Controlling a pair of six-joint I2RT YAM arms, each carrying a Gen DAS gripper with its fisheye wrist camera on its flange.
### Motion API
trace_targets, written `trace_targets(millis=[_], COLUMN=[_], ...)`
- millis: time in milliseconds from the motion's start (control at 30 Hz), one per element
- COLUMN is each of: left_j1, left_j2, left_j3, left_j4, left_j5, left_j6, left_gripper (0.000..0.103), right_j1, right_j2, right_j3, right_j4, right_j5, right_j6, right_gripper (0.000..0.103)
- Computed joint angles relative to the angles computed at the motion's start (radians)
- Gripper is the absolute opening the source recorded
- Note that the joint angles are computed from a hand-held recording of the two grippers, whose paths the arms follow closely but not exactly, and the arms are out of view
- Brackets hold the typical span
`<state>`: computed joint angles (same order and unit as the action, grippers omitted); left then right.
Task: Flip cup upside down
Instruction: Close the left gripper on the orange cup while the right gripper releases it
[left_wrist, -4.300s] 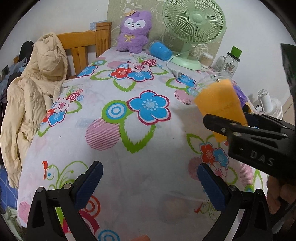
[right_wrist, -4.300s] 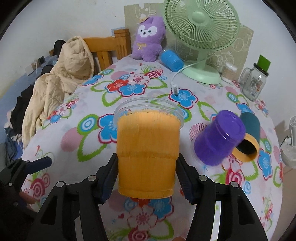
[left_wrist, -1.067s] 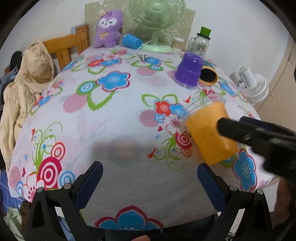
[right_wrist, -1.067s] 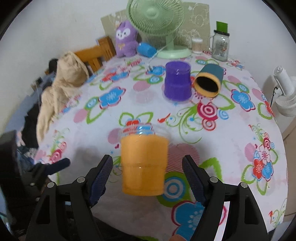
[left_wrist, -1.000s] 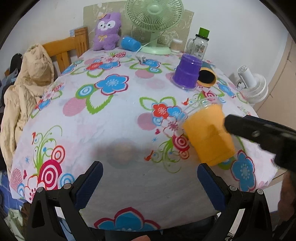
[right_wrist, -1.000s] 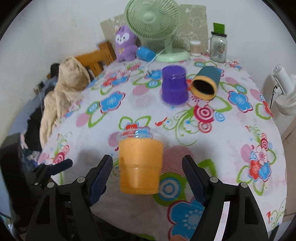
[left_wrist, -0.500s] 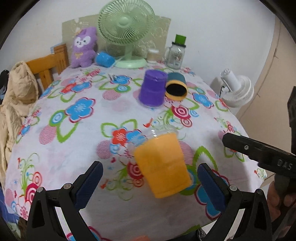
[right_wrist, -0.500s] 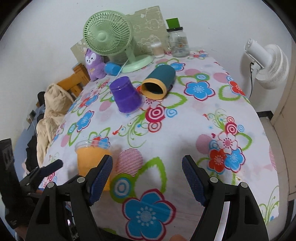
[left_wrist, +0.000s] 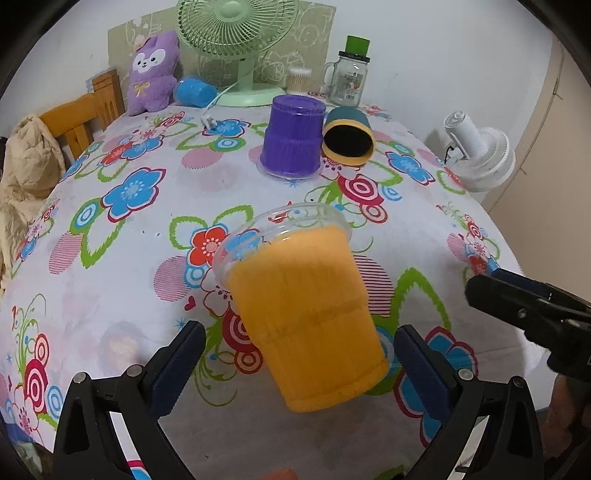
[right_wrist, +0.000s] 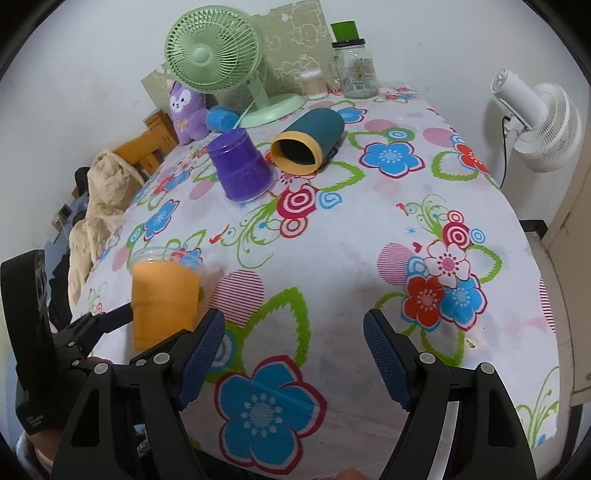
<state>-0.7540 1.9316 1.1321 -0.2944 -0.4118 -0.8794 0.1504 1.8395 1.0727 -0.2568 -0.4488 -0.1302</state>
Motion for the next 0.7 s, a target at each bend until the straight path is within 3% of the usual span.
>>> trace_targets(millis=[400, 700], left_j1=[0.016, 0.034], left_j2=[0.035, 0.003], left_j3=[0.002, -0.043], left_j4=[0.031, 0.069], left_j5=[0.032, 0.029], left_j6=[-0.008, -0.021], left_gripper=[0.1, 0.07], right_j1=[-0.019, -0.024], right_j2=[0.033, 0.051], right_j3=[0.015, 0.028], right_j4=[-0.016, -0.02], right_j5=[-0.016, -0.016], right_j6=[-0.009, -0.001], right_gripper=[0.08, 0.08])
